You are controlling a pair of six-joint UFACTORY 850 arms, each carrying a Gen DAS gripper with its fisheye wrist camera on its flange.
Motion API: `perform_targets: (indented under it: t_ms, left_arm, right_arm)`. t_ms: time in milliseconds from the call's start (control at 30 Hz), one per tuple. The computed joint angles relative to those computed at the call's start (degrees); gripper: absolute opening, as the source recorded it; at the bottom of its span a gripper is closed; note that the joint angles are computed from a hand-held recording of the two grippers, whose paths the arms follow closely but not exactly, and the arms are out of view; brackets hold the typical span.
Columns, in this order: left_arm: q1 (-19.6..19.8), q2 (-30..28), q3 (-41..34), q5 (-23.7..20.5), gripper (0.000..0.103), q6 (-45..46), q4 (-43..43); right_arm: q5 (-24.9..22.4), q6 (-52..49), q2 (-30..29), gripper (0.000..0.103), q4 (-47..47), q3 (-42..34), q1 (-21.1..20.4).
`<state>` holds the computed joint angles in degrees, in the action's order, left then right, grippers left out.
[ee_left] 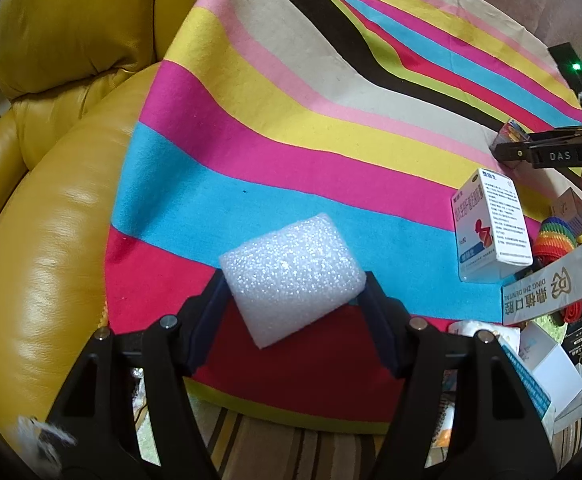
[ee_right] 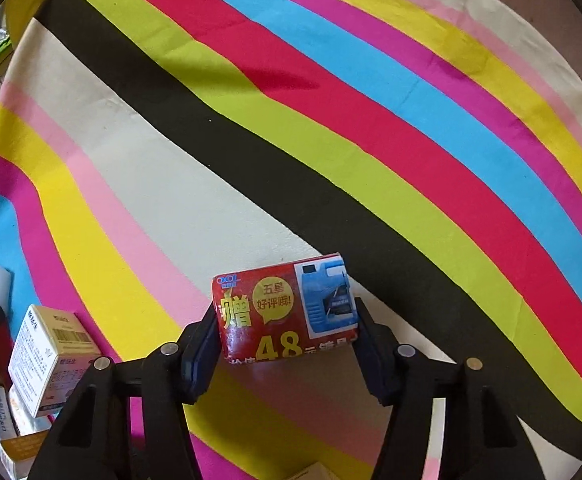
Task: Organize objects
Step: 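Grasp the red printed box with the right tool while the left lifts the foam block, then carry the red box with the right tool while the left carries the foam block to the storage box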
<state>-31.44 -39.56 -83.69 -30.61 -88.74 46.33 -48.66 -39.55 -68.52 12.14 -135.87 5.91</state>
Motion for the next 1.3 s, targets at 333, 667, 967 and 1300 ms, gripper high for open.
perform_targets:
  t_ms: [333,667,967,1300]
  left_arm:
    - [-2.31,1.46,1.03,-6.34,0.068,-9.13,8.89]
    - [-5.84,4.29,3.38,-12.18,0.068,-17.18,16.75]
    - [-10.48,5.81,3.35,-14.02,0.068,-19.77,20.31]
    - [-15.65,2.49,-2.37,-9.67,0.068,-16.18,23.29]
  right_arm:
    - [16.05,-6.89,16.91,0.06,12.22,25.0,-1.32]
    - [26.34,-23.38,33.26,0.06,34.46,47.88,-3.18]
    - [31.26,-44.63,47.05,0.06,59.19,67.65,-6.58]
    - [32.52,-51.05,56.06,0.06,68.46,80.54,-13.17]
